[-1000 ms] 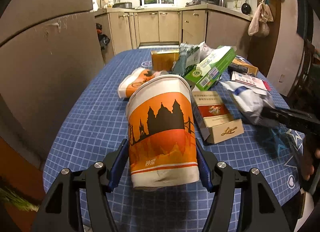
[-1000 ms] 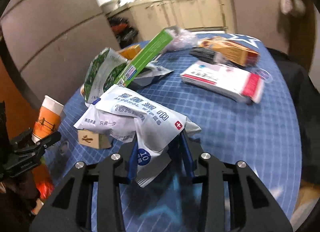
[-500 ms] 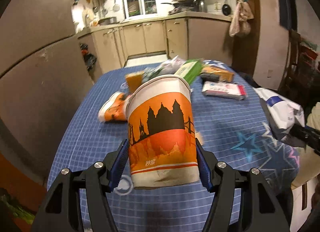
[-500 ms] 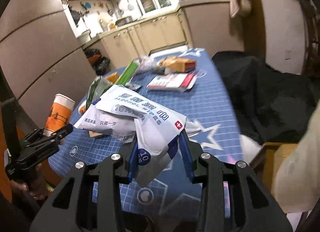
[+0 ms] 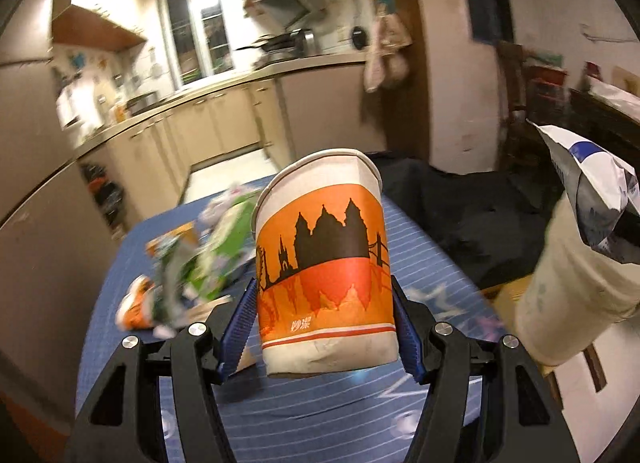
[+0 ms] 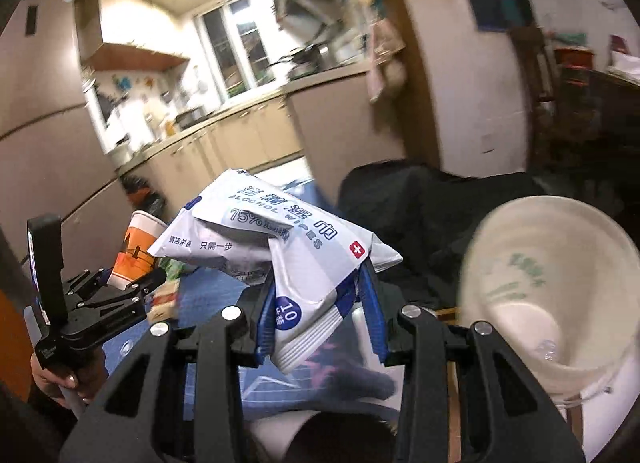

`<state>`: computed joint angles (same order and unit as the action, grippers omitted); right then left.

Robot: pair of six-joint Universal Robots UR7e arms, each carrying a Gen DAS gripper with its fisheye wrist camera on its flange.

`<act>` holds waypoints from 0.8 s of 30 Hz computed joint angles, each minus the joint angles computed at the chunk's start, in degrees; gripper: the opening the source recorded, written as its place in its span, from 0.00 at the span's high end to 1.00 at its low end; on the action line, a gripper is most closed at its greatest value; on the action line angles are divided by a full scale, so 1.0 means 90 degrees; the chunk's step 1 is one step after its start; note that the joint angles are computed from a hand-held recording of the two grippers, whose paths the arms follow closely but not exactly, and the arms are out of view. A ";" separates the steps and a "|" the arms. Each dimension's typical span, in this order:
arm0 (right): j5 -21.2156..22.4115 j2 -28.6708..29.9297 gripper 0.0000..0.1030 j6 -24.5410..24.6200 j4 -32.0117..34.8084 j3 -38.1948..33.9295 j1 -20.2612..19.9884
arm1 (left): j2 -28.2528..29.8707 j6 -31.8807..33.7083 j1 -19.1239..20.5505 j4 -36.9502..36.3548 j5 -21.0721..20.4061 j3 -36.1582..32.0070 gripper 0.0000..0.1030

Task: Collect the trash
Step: 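Carry the orange cup and white wipes packet over the white bucket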

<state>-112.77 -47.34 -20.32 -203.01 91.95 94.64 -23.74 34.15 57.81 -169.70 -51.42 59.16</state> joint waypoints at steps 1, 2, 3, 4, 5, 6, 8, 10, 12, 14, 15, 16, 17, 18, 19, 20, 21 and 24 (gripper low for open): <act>-0.0061 -0.0097 0.65 0.0009 -0.0168 0.0116 -0.0036 | 0.0051 0.0013 -0.0036 0.0046 -0.0060 -0.0041 0.38; -0.0106 -0.0130 0.65 0.0006 -0.0280 0.0159 -0.0063 | 0.0102 0.0024 -0.0078 0.0110 -0.0134 -0.0084 0.38; -0.0165 -0.0216 0.65 0.0007 -0.0452 0.0271 -0.0106 | 0.0154 0.0039 -0.0123 0.0175 -0.0222 -0.0119 0.38; -0.0212 -0.0283 0.65 0.0022 -0.0581 0.0363 -0.0132 | 0.0208 0.0056 -0.0167 0.0242 -0.0308 -0.0156 0.38; -0.0265 -0.0376 0.65 0.0042 -0.0755 0.0479 -0.0180 | 0.0267 0.0070 -0.0215 0.0317 -0.0389 -0.0204 0.38; -0.0316 -0.0402 0.65 0.0058 -0.0823 0.0493 -0.0192 | 0.0311 0.0087 -0.0248 0.0388 -0.0457 -0.0257 0.38; -0.0434 -0.0524 0.65 0.0112 -0.1072 0.0629 -0.0262 | 0.0429 0.0114 -0.0327 0.0535 -0.0638 -0.0371 0.38; -0.0509 -0.0624 0.65 0.0144 -0.1249 0.0745 -0.0321 | 0.0513 0.0130 -0.0393 0.0621 -0.0786 -0.0426 0.38; -0.0618 -0.0708 0.65 0.0163 -0.1476 0.0852 -0.0397 | 0.0652 0.0161 -0.0465 0.0742 -0.0952 -0.0562 0.38; -0.0672 -0.0799 0.65 0.0196 -0.1674 0.0965 -0.0478 | 0.0782 0.0205 -0.0535 0.0849 -0.1139 -0.0682 0.38; -0.0723 -0.0825 0.65 0.0195 -0.1748 0.1000 -0.0491 | 0.0853 0.0219 -0.0558 0.0903 -0.1190 -0.0766 0.38; -0.0789 -0.0851 0.65 0.0196 -0.1840 0.1031 -0.0519 | 0.0918 0.0223 -0.0596 0.0961 -0.1257 -0.0822 0.38; -0.0832 -0.0881 0.65 0.0221 -0.1907 0.1059 -0.0553 | 0.0983 0.0222 -0.0621 0.1059 -0.1341 -0.0902 0.38; -0.0863 -0.0912 0.65 0.0256 -0.1967 0.1106 -0.0579 | 0.1080 0.0207 -0.0654 0.1225 -0.1491 -0.1027 0.38; -0.0900 -0.0939 0.65 0.0299 -0.2018 0.1137 -0.0615 | 0.1129 0.0210 -0.0670 0.1315 -0.1558 -0.1096 0.38; -0.0963 -0.0960 0.65 0.0345 -0.2081 0.1166 -0.0649 | 0.1239 0.0217 -0.0702 0.1477 -0.1685 -0.1237 0.38; -0.1006 -0.1012 0.65 0.0379 -0.2113 0.1214 -0.0690 | 0.1332 0.0223 -0.0725 0.1610 -0.1782 -0.1370 0.38; -0.1313 -0.1038 0.65 0.0443 -0.2252 0.1238 -0.0752 | 0.1676 0.0324 -0.0796 0.2039 -0.2206 -0.1843 0.38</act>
<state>-124.59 -56.69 -16.33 -223.27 103.09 87.88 -8.66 37.07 50.64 -151.35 -71.27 42.57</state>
